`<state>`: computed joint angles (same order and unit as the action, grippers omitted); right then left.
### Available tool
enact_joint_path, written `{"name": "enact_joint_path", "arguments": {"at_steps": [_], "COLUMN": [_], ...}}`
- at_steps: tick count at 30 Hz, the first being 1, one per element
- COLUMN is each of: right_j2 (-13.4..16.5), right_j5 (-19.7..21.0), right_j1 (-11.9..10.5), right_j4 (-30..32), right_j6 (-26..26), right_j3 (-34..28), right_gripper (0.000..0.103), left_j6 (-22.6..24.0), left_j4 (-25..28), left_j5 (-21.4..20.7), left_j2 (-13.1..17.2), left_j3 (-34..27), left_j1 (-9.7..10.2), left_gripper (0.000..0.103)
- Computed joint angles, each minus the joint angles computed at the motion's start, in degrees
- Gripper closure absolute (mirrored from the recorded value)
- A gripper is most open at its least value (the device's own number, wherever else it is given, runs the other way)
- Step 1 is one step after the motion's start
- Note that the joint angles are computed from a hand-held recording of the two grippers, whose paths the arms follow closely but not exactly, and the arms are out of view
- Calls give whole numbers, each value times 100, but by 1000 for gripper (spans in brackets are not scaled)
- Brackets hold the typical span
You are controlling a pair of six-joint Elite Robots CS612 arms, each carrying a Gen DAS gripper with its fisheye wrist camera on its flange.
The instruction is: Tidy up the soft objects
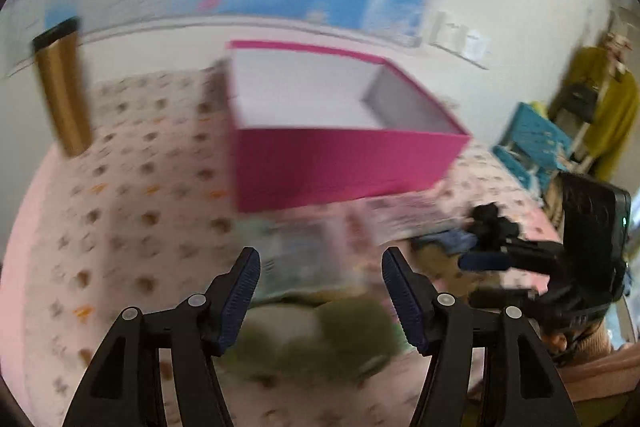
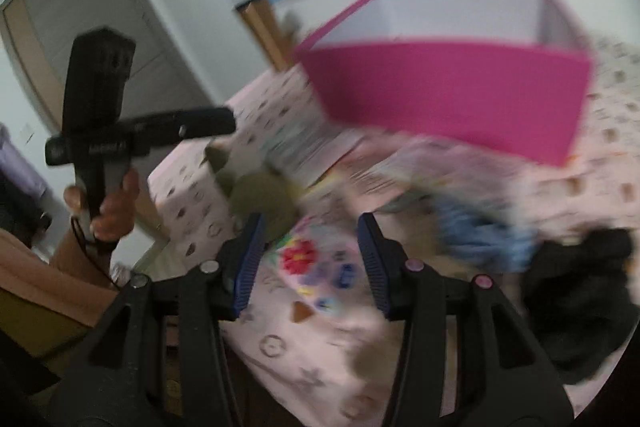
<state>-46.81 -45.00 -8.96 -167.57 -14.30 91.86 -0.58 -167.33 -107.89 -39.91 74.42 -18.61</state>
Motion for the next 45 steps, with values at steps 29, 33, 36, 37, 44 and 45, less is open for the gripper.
{"name": "enact_joint_path", "arguments": {"at_steps": [29,33,36,37,44,45], "right_j2": [-1,-64,-45,-37,174,236], "right_j5": [-313,-38,30,-2,-351,-380], "right_j1": [398,274,217,205,153,144], "right_j4": [-287,-431,-682,-809,-1037,-980], "right_j6": [-437,-226,-29,23,246,296], "right_j3": [-259,-307,-428,-467,-1045,-1178], "right_gripper": [51,51,51,51,51,51], "left_j6": [282,333,352,356,511,500], "left_j4": [-136,-476,-649,-647,-463,-369], "left_j5": [-738,-691,-690,-703,-393,-395], "left_j2": [-219,-273,-229,-193,177,259], "left_j3": [445,360,181,67,-834,-1012], "left_j1": [154,103,78,72,-55,-62], "left_gripper": [33,33,33,33,33,33]}}
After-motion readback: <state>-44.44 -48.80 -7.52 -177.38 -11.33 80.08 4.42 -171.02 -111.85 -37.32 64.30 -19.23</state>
